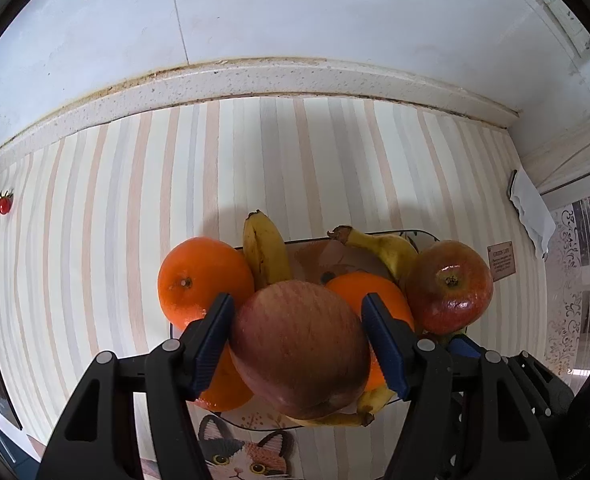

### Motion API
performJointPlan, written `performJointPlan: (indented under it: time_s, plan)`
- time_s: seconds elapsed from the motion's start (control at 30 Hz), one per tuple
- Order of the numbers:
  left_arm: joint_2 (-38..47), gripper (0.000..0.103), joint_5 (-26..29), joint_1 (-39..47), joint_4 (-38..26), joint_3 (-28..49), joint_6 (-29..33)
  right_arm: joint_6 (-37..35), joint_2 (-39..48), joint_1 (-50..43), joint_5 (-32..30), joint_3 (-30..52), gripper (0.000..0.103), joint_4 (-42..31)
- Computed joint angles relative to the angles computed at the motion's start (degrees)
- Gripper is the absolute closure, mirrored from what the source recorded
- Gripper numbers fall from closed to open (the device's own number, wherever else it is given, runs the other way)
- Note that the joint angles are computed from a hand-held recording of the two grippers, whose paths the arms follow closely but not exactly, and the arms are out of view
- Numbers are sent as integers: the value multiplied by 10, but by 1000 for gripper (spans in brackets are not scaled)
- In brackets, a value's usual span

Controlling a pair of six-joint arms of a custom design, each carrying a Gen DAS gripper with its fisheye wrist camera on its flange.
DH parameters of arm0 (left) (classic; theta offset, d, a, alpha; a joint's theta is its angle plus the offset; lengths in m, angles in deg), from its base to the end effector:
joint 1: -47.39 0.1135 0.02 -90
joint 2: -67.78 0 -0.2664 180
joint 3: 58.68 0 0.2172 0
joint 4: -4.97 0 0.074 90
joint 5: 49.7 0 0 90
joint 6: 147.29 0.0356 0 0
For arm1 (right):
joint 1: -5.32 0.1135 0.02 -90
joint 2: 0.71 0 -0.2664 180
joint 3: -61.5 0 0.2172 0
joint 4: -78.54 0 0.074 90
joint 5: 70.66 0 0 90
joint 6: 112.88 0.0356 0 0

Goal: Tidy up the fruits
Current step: 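Open the right tool to drop the small red fruit onto the plate, then swing the held brown fruit away and back toward the plate with the left tool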

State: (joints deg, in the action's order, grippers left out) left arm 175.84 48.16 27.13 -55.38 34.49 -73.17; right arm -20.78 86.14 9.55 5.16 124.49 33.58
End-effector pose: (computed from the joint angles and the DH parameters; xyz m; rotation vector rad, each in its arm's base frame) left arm 0.3176 -0.1224 0.2053 0.1377 2.9203 -0.3084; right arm 0.2419 0.0266 0.1905 -0.1156 2.7617 0.3717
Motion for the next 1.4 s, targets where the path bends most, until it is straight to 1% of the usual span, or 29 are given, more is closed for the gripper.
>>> performJointPlan:
  time_s: [0.07, 0.13, 0.17, 0.23, 0.3, 0.33, 0.4, 0.47, 0.5, 0.53, 0.57, 0.63, 0.67, 0.7, 0.73, 0.77, 0.8, 0.87, 0.93, 0.97, 1.0, 1.07, 1.1, 1.13, 1.17, 1.2, 1.23, 1.3, 1.4]
  plan:
    - [-2, 39, -2, 3, -1, 1, -4, 2, -8, -4, -5, -2, 55, -4]
    - [-7, 39, -4, 5, 1, -3, -7, 7, -15, -4, -5, -3, 48, -6]
    - [-10, 39, 2, 9, 4, -7, -7, 9, -18, -4, -6, -4, 46, -7]
    - [-19, 38, -6, 9, 13, -19, -18, 13, -19, -1, -5, -4, 44, -8]
    - [-45, 38, -14, 7, 48, -59, -27, 21, -21, 7, -2, -3, 44, -15]
    - [-65, 38, -19, 10, 71, -92, -35, 20, -30, 11, -9, -3, 44, -26]
    - [-92, 38, 8, 26, 82, -128, -36, 22, -66, 19, -48, -15, 44, -51]
    - [-130, 38, 30, 52, 79, -160, -26, 10, -71, 46, -104, -24, 42, -79]
    - [-149, 38, 36, 65, 76, -175, -20, 18, -75, 78, -105, -34, 42, -77]
    - [-162, 38, 35, 74, 70, -183, -16, 39, -78, 128, -84, -52, 41, -51]
    - [-172, 38, 34, 83, 63, -190, -11, 45, -65, 151, -86, -57, 41, -38]
    - [-193, 38, 31, 100, 50, -209, 11, 85, -17, 198, -96, -67, 41, 13]
    - [-205, 38, 22, 110, 48, -221, 22, 89, 13, 216, -120, -70, 38, 42]
    - [-219, 38, 20, 128, 49, -237, 35, 101, 30, 233, -121, -70, 41, 58]
    - [-228, 38, 21, 148, 50, -252, 51, 107, 53, 257, -107, -62, 41, 62]
    - [-237, 38, 15, 169, 52, -269, 65, 111, 71, 278, -106, -59, 43, 74]
    - [-248, 38, 11, 204, 58, -295, 84, 121, 85, 303, -94, -56, 43, 83]
    - [-256, 38, 20, 257, 62, -331, 113, 127, 108, 346, -64, -43, 43, 83]
    - [-255, 38, 41, 336, 57, -364, 161, 149, 120, 369, -55, -34, 43, 94]
    - [-252, 38, 47, 383, 52, -378, 196, 164, 121, 379, -52, -22, 43, 89]
    - [-249, 38, 43, 416, 51, -388, 220, 175, 120, 382, -46, -15, 43, 91]
    - [-237, 37, 46, 469, 55, -399, 266, 204, 114, 388, -41, -5, 43, 95]
    - [-211, 37, 50, 499, 56, -396, 291, 215, 113, 393, -40, -4, 43, 94]
    - [-196, 36, 51, 511, 62, -396, 299, 236, 116, 399, -36, -2, 43, 100]
    - [-176, 37, 61, 533, 79, -395, 316, 248, 120, 402, -35, -2, 43, 104]
    - [-170, 40, 71, 544, 87, -394, 326, 256, 122, 407, -33, 0, 43, 103]
    - [-164, 49, 76, 550, 89, -390, 337, 263, 124, 409, -26, 4, 43, 96]
    - [-154, 49, 70, 551, 84, -379, 349, 280, 121, 416, -18, 7, 43, 88]
    - [-114, 43, 95, 577, 46, -353, 383, 294, 106, 424, -1, 8, 43, 79]
